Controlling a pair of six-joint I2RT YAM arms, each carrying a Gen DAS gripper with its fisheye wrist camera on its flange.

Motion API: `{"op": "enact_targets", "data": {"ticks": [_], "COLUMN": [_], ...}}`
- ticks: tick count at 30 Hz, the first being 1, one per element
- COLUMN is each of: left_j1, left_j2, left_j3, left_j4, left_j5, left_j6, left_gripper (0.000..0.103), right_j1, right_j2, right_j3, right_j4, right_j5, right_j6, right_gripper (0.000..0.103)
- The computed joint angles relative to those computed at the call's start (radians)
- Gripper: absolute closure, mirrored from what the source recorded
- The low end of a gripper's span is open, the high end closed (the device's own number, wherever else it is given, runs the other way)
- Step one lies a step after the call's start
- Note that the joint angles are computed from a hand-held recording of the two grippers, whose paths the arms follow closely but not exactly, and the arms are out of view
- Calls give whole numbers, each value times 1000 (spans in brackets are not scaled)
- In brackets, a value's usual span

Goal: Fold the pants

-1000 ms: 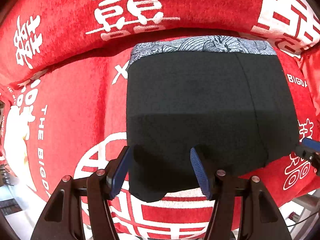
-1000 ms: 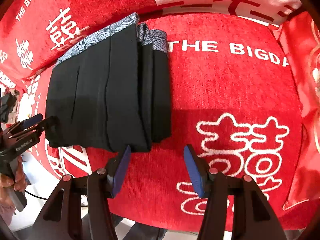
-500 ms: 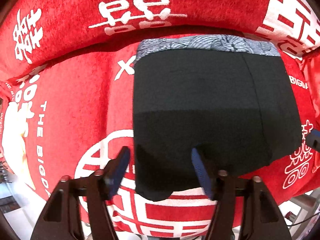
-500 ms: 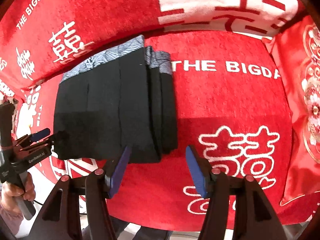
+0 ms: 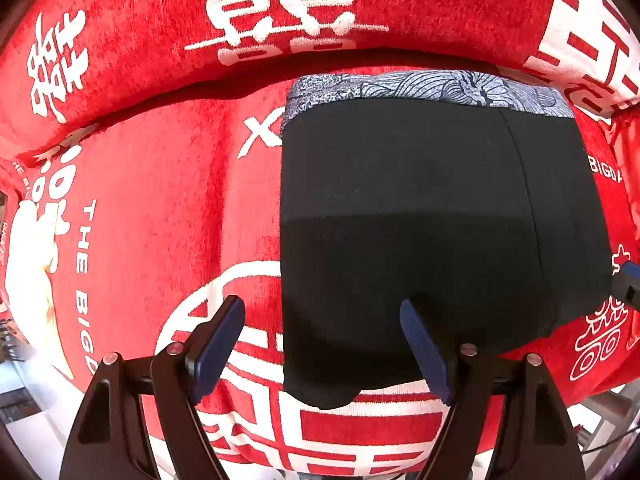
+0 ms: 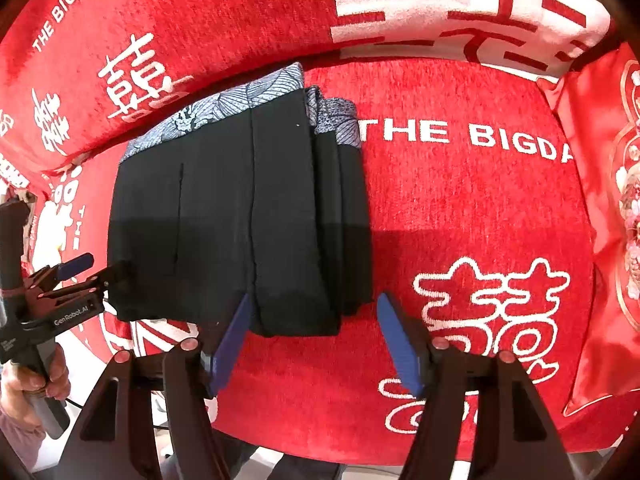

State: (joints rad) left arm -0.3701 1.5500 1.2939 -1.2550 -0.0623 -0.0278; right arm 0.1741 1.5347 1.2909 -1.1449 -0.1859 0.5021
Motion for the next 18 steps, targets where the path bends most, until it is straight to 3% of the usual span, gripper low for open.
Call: {"op": "enact_targets", "data": {"ticks": [11,18], "left_j1": [3,40], "left_j2": [30,62], "left_j3": [19,49], "left_j4": [0,-12], "left_j5": [8,67], "left_j6": [18,26], "left_gripper": [22,22], "right_j1": [-26,-69], "right_j2": [15,2], "right_j3": [-4,-34], "right_j4": [0,44], "right_j5": [-2,-68], "right_j6": [-32,-52], "right_gripper": [32,23]}}
